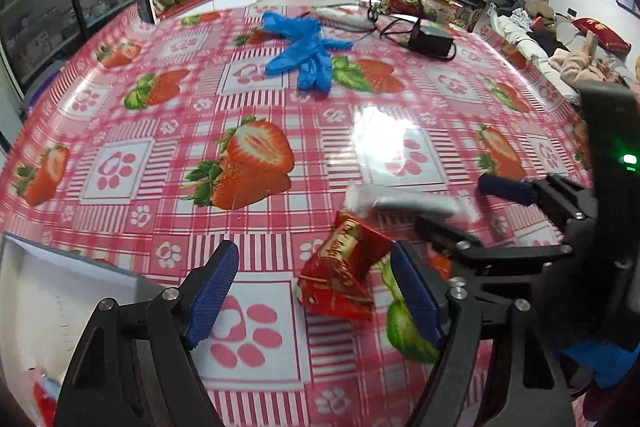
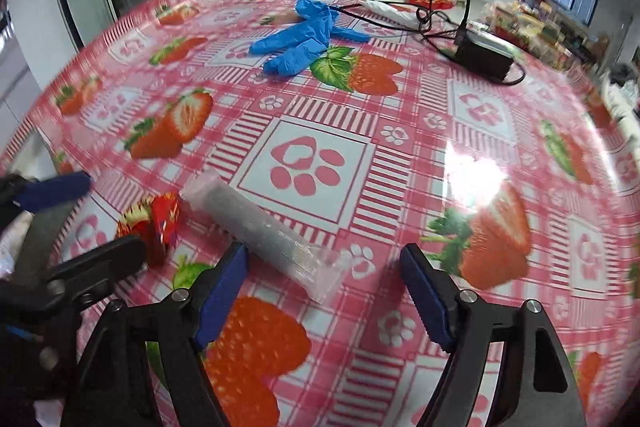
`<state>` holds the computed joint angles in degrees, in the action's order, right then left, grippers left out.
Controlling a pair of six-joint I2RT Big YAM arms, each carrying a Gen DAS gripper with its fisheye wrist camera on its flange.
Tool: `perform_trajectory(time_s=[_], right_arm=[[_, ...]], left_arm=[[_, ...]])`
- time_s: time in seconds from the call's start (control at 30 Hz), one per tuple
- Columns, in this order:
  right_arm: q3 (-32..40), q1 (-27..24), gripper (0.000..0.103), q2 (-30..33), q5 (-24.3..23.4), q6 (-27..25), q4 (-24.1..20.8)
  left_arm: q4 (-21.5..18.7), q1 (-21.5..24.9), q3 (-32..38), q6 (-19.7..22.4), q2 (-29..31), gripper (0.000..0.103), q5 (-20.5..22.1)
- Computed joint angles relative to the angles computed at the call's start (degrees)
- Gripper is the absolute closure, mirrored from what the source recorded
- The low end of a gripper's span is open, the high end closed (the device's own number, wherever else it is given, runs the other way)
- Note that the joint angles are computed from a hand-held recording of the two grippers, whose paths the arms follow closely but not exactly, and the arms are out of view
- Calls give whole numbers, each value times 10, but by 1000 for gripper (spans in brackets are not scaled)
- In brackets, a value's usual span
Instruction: Organize snacks
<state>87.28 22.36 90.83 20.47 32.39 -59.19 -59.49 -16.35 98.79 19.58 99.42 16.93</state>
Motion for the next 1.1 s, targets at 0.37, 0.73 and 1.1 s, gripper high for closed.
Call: perform_trajectory(time_s=[0.37,0.73,1.1], right_arm=[[0,18,90,-6,2,-12,-6],[-140,103,96,-174,3,197,-106],[-91,92,69,-160,-28,186,-102]], left_arm=[[24,-25,-60,18,-35,95,-44],[28,23,-269,10,-221,95,9],[63,70,-290,-7,-237,23,19]])
